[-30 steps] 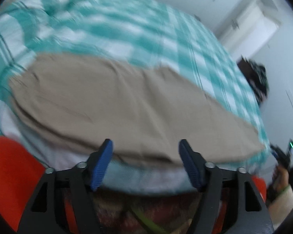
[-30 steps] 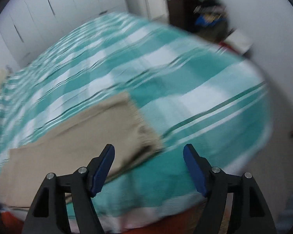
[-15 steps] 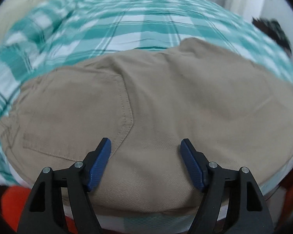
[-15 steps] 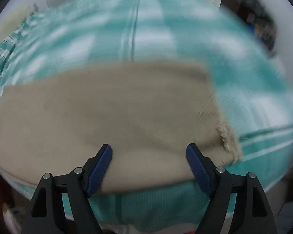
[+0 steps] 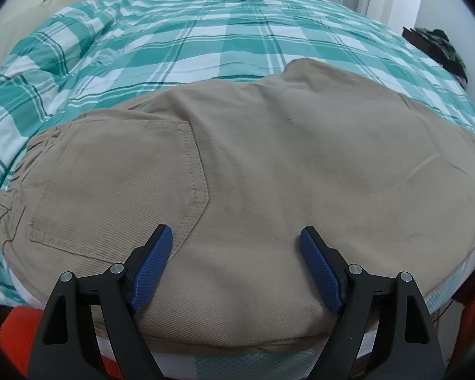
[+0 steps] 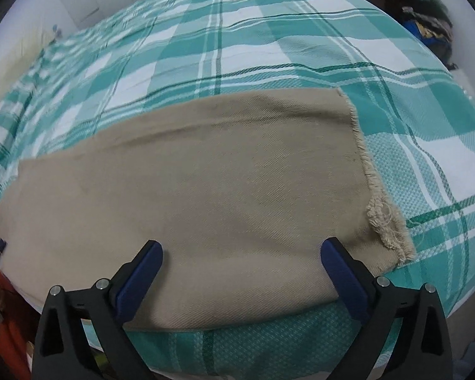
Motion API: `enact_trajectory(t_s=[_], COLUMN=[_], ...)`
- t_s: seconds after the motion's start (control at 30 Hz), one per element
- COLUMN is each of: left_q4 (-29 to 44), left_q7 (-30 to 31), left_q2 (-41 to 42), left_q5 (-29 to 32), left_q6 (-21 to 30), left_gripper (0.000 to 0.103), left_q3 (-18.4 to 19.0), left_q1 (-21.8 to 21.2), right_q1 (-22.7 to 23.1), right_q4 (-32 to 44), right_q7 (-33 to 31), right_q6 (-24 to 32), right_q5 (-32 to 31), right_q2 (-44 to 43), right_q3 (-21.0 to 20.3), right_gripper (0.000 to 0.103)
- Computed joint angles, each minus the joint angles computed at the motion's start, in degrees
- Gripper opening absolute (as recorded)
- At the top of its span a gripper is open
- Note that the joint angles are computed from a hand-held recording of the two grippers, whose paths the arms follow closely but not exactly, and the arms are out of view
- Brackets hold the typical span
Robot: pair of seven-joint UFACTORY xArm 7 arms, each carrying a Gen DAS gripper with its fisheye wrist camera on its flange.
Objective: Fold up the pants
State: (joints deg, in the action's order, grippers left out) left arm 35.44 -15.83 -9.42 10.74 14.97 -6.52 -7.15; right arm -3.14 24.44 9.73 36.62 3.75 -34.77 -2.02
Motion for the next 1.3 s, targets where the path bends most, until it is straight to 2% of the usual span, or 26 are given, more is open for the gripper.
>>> enact_trajectory(t_s=[0.2, 0.4, 0.5, 0.57, 0.63, 0.73, 0.83, 0.93, 1.03, 1.1, 1.23, 1.3], left_q4=[0.27, 0.29, 0.9, 1.3, 0.46, 2.2, 8.83, 17.36, 26.17, 30.31, 36.43, 35.17], left_q7=[-1.36, -1.38, -0.36, -1.12, -1.44, 1.91, 11.05, 17.06, 15.91, 12.61, 7.95, 3.93], left_q2=[0.37, 0.49, -0.2, -1.64, -4.32, -5.5, -1.88, 4.53, 12.42, 16.87, 24.19, 24.33], left_q5=[1.92, 2.55, 0.21, -0.71, -2.72, -8.21, -17.91, -22.9, -19.09, -13.75, -7.94, -3.79], left_q6=[0.07, -0.24, 1.26, 3.16, 2.53, 2.63, 5.11, 7.97, 10.35, 10.84, 16.27, 15.82], left_gripper=[0.084, 0.085, 0.085, 0.085, 0.085, 0.086, 0.087, 0.087, 0.087, 0.087, 0.087, 0.086], left_q3=[-0.46, -0.34, 0.3, 0.14, 0.16, 0.58, 1.38, -1.43, -5.38, -6.55, -6.97, -5.76], left_q1=[0.49, 0.52, -0.24, -0.32, -1.11, -5.21, -12.95, -16.5, -18.39, -20.36, -24.33, -26.57], right_q1=[0.57, 0.21, -1.19, -3.08, -4.25, -5.18, -5.49, -6.0, -6.05, -6.15, -6.1, -5.98], right_q4=[-0.5, -0.68, -1.23, -1.97, -3.47, -5.66, -6.74, -7.35, -7.44, -7.27, -7.34, -7.7], right_q7=[-0.3, 0.64, 3.21, 6.4, 8.83, 10.77, 11.28, 11.86, 11.9, 11.85, 11.98, 12.02], right_q6=[-1.12, -1.55, -2.2, -2.03, -2.58, -3.46, -3.77, -4.6, -5.28, -5.28, -4.84, -4.77], right_q5=[1.42, 0.65, -1.8, -5.73, -9.29, -12.58, -13.29, -12.48, -11.43, -11.44, -12.19, -12.49], right_q2=[-0.56, -0.9, -2.22, -4.9, -8.95, -13.99, -16.38, -17.17, -16.97, -16.72, -17.11, -18.02], right_q3=[-0.79, 0.27, 2.51, 5.79, 8.1, 8.96, 7.5, 5.63, 4.56, 4.97, 6.34, 6.53], right_gripper=[0.1, 0.099, 0.096, 0.096, 0.096, 0.096, 0.096, 0.096, 0.096, 0.096, 0.096, 0.096])
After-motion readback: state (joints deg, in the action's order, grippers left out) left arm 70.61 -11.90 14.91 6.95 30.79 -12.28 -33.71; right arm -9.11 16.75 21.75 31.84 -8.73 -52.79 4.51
